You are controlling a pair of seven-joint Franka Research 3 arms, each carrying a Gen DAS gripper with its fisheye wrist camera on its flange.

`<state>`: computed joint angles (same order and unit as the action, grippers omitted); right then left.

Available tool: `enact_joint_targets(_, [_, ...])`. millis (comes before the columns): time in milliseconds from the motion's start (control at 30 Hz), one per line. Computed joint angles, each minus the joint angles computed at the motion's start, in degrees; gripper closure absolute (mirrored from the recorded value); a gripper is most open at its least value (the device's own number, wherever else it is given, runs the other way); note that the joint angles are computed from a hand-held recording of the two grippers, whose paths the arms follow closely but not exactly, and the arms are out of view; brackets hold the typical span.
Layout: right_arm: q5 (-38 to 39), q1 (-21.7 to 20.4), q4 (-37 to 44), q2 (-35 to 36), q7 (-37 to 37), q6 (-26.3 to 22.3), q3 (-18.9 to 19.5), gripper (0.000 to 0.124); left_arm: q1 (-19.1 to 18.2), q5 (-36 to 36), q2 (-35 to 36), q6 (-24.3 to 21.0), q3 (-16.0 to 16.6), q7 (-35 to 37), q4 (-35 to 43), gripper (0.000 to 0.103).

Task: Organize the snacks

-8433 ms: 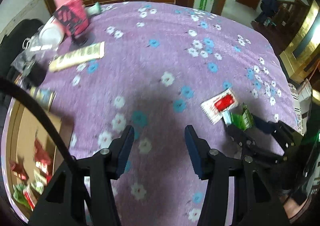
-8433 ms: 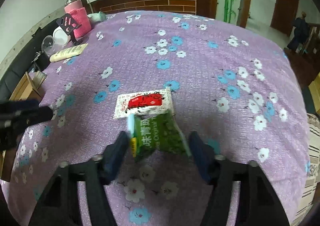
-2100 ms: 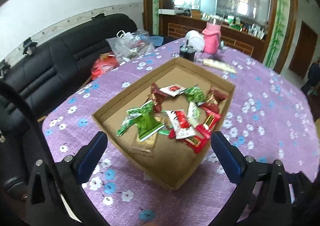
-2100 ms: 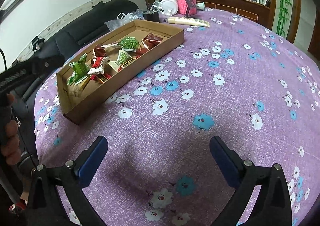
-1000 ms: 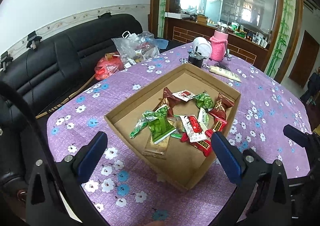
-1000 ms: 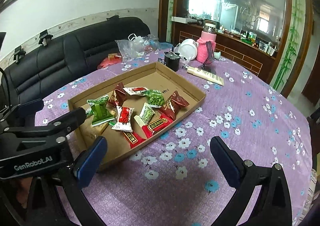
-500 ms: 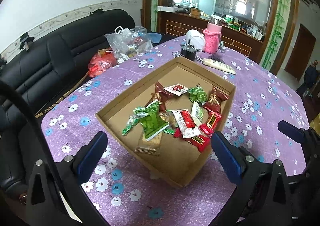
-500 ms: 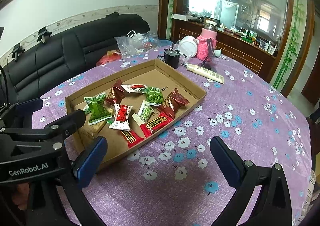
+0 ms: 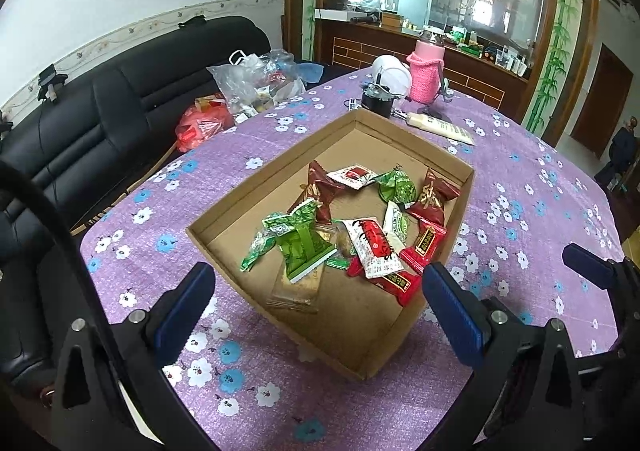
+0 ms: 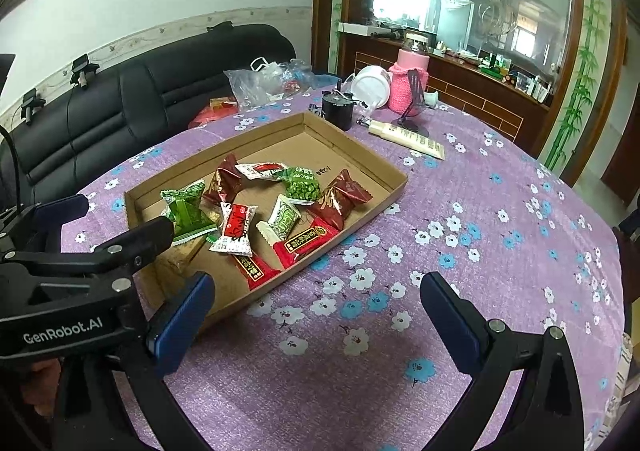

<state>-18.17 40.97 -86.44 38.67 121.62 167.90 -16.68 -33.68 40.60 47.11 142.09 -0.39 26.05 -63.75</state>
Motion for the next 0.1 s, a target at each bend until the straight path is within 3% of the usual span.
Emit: enact_joint_targets(100, [0.2,-0.1,-0.1,0.0,0.1,-0.1,0.0,0.022,-0.1,0.0,0.4,-0.2,0.0,0.4,0.6,0.0])
